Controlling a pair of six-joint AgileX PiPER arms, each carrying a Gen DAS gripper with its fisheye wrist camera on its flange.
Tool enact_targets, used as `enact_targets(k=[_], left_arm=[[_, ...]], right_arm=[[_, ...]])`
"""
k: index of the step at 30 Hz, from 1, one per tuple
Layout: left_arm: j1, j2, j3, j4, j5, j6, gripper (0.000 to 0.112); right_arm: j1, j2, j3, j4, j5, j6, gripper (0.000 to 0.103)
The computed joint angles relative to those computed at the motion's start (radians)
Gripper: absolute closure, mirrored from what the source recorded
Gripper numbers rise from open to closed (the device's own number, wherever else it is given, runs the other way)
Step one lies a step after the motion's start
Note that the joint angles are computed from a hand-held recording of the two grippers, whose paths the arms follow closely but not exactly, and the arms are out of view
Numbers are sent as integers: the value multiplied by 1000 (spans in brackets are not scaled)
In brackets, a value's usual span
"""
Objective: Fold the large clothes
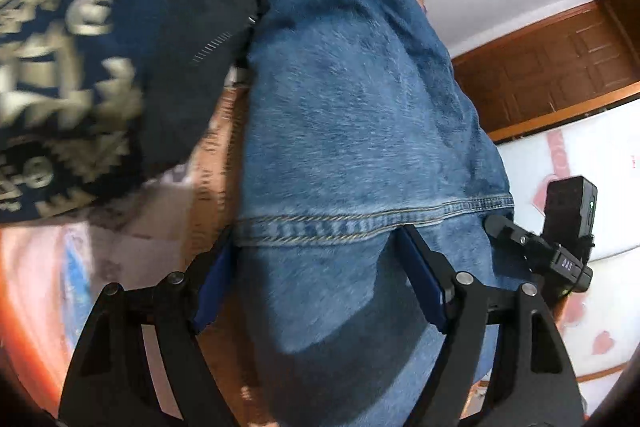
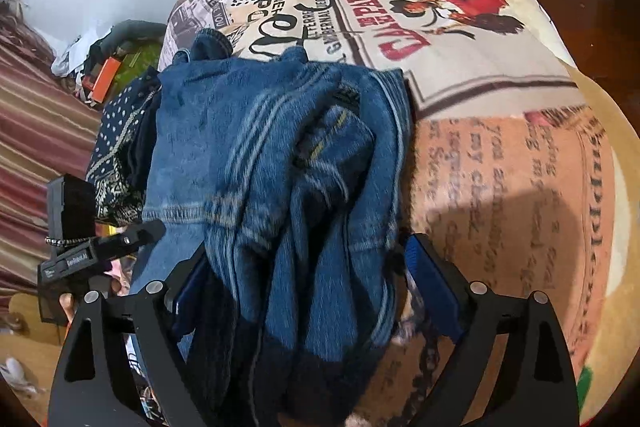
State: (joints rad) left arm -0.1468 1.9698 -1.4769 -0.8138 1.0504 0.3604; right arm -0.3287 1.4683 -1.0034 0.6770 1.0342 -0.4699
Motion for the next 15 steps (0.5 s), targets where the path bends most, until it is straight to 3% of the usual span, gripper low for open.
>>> enact_targets(k=[7,9,12,15], left_arm=[[-22,53,-67,-4,27,-49,25],[-26,33,-54,8,23,-65,27],[-40,-24,-18,37,2,-77,41],[-53,-85,-7,68,7,-94,57]], right_arm=[[-16,53,-53,22,58,-15,17],[-24,53,-55,27,77,-8,35],[-21,31,-63,5,98,26,55],[-15,5,-86,1,128,49,70]])
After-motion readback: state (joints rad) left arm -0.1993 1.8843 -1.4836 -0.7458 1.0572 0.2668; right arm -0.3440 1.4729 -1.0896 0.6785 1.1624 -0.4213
